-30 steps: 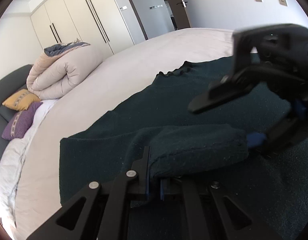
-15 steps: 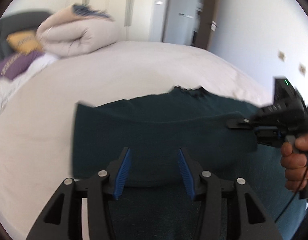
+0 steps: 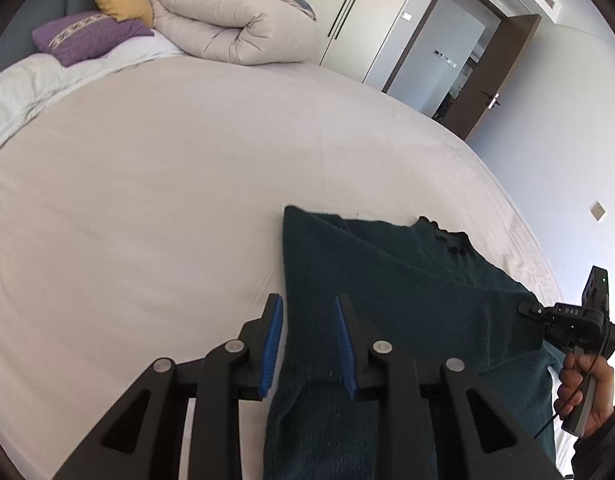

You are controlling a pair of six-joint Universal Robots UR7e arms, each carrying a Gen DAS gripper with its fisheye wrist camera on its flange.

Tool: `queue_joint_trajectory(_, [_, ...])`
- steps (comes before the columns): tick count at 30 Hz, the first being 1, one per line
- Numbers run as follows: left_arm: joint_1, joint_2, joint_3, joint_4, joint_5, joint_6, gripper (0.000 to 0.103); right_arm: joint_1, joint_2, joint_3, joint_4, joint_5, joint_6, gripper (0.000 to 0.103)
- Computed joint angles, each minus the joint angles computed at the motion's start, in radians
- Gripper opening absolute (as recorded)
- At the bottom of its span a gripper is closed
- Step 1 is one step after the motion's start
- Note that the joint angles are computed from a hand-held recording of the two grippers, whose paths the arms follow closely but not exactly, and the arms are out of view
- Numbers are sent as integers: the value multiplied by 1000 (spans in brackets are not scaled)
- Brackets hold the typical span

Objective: Fold small clothes
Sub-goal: 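Lay the sleeve down and smooth the folded side with the left gripper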

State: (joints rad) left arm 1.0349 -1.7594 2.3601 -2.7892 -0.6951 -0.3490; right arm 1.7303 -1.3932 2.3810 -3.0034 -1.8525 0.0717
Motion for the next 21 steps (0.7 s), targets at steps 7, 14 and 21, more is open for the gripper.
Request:
queue_joint_trajectory(7, [26,121,-61,43,22,32,28,-55,105,-43,-21,33,-2,7])
queue_joint_trajectory(14, [60,229,-84,61,78,78,29,-122,114,-23,-78,105,-12,8])
queue_joint_trajectory(21, [58,236,-60,10,97,132,29,-87,114,-26,-141,23,26,10])
